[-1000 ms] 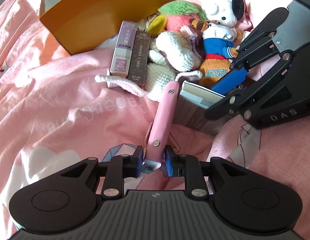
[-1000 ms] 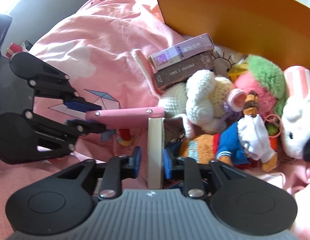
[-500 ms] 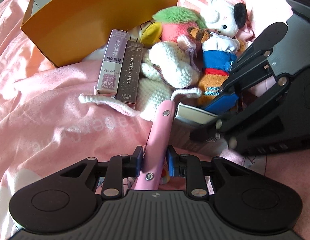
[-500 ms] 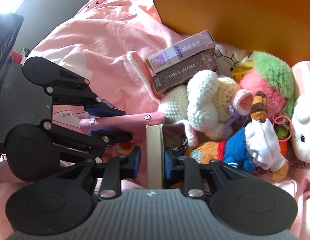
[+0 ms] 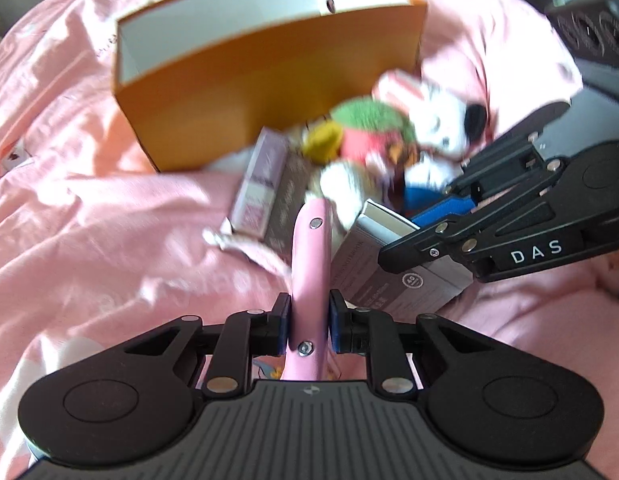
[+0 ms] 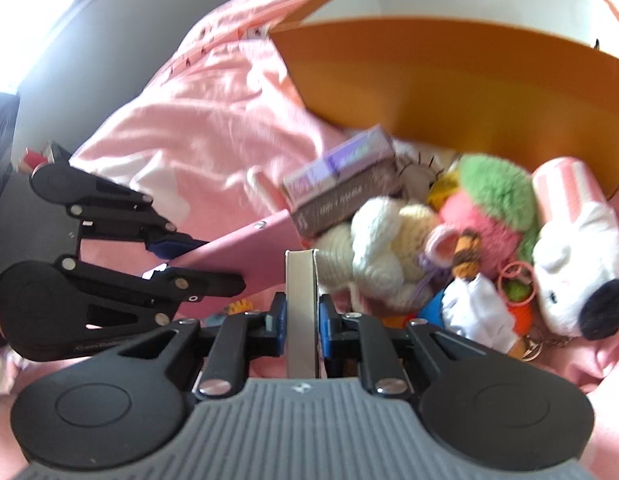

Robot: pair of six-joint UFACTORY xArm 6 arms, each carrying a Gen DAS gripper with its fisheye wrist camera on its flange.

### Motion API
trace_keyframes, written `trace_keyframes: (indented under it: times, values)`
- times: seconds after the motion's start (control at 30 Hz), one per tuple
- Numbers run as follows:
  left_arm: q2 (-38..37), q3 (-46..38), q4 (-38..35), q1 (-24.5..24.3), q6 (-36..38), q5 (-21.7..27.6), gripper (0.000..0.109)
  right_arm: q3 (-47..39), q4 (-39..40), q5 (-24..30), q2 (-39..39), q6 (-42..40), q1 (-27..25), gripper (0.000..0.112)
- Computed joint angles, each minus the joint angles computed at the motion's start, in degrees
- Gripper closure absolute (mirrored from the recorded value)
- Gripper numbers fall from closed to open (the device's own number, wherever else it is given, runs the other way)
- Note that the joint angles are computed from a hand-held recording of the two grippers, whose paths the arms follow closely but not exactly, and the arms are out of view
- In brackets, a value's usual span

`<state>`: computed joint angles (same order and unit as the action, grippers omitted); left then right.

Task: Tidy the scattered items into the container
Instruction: 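Carry pink tube and grey-white box over the orange box with both tools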

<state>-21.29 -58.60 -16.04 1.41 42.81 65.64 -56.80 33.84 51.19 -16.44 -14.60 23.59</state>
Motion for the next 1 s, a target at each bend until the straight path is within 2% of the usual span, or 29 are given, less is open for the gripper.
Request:
trace_keyframes:
  times: [0.33,0.57,0.73,1.0]
  values:
    - [2.5,-8.1,-5.9,1.0,-3.7,-1.7,0.087,-4.4,1.4,-5.7,0.2,1.8,-2.6,0.094]
    - [7.7,-15.9,-8.7,0.3,-5.2,-7.5,0.087,-13.8,1.3,-9.0,4.9,-0.3,-3.8,0.094]
    - [14.2,-23.4,-9.3,-0.6,-7.9,-11.1,0.087,-23.4,0.1,-11.9,11.9,-0.2,-4.1,0.095]
    - [29.2,-37.1,-8.6,-2.1,-16.7,-12.6,0.087,-39.5,-6.0,-13.1,28.2,8.4,-4.8,0.095]
